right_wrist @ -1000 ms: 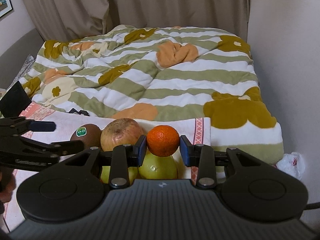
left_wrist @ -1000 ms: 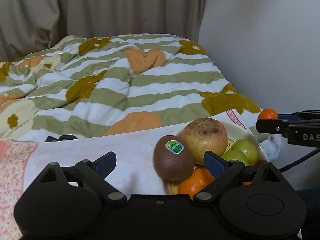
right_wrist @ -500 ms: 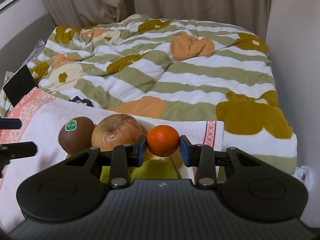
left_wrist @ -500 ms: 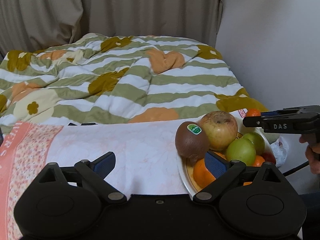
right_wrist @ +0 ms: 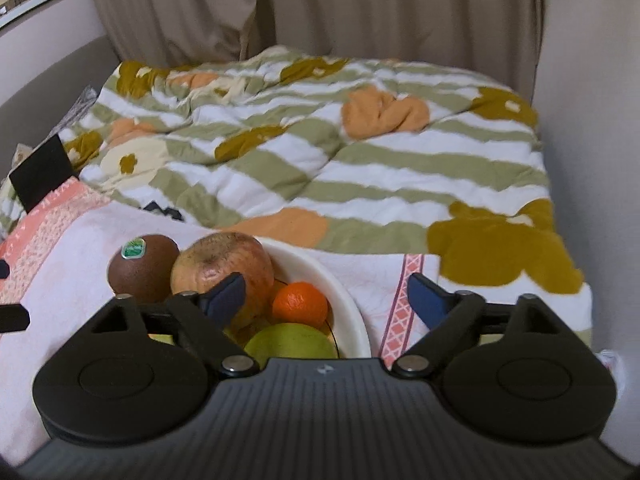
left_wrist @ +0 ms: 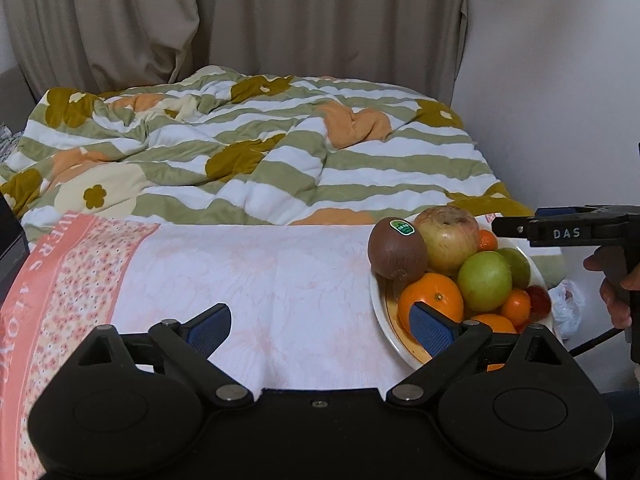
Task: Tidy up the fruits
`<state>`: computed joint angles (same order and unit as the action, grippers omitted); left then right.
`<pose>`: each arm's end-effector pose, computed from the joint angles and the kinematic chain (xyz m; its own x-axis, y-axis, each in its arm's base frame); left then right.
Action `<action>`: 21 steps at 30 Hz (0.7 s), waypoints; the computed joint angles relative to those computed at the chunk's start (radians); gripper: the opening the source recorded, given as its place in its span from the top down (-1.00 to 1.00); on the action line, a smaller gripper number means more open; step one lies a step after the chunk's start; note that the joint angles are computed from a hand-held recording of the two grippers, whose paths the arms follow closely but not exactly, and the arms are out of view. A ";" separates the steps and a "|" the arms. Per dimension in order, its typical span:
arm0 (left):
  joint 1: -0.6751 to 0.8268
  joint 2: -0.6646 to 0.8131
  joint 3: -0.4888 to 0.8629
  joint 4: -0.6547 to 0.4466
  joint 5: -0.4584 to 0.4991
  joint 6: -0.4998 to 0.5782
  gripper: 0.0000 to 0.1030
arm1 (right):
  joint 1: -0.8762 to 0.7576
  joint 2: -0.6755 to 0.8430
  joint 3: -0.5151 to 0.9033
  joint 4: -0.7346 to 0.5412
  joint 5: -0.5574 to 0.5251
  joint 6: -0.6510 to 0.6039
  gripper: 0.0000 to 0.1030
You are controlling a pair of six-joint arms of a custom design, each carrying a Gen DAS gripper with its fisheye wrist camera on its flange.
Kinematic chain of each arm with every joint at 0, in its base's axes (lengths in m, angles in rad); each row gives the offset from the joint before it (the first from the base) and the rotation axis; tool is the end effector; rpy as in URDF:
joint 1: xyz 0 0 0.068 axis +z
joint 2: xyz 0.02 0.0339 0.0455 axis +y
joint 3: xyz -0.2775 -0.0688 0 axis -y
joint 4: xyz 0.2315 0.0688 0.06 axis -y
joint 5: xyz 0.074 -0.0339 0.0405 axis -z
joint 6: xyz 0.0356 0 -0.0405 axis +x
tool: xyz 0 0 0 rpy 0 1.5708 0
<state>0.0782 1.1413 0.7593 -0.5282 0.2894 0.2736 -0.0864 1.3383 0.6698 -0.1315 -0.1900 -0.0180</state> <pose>0.2081 0.0061 0.2498 -0.7310 0.2025 -0.6516 0.3087 0.9498 -0.0512 0.2505 -0.0149 0.2090 -0.7137 0.0441 -0.6990 -0.0592 0.9906 0.1229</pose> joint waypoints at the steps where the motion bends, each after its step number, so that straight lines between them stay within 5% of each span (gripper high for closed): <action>1: 0.020 -0.014 0.001 -0.015 0.017 0.010 -0.90 | 0.005 -0.021 0.001 -0.018 0.009 0.014 -1.00; 5: 0.111 -0.067 0.022 -0.080 0.087 0.075 -0.90 | 0.071 -0.134 0.032 -0.141 0.085 0.091 -1.00; 12: 0.384 -0.114 0.137 -0.304 0.303 0.308 -0.90 | 0.401 -0.340 0.169 -0.487 0.444 0.389 -1.00; 15: 0.535 -0.107 0.207 -0.428 0.408 0.455 -0.90 | 0.655 -0.375 0.255 -0.671 0.647 0.595 -1.00; 21: 0.829 -0.020 0.332 -0.669 0.560 0.804 -1.00 | 1.212 -0.226 0.474 -1.120 0.972 1.199 -1.00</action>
<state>0.9075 1.1209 1.0911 -1.1970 0.8493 1.0776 1.1253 1.1119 1.1437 -1.2512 0.7817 1.1806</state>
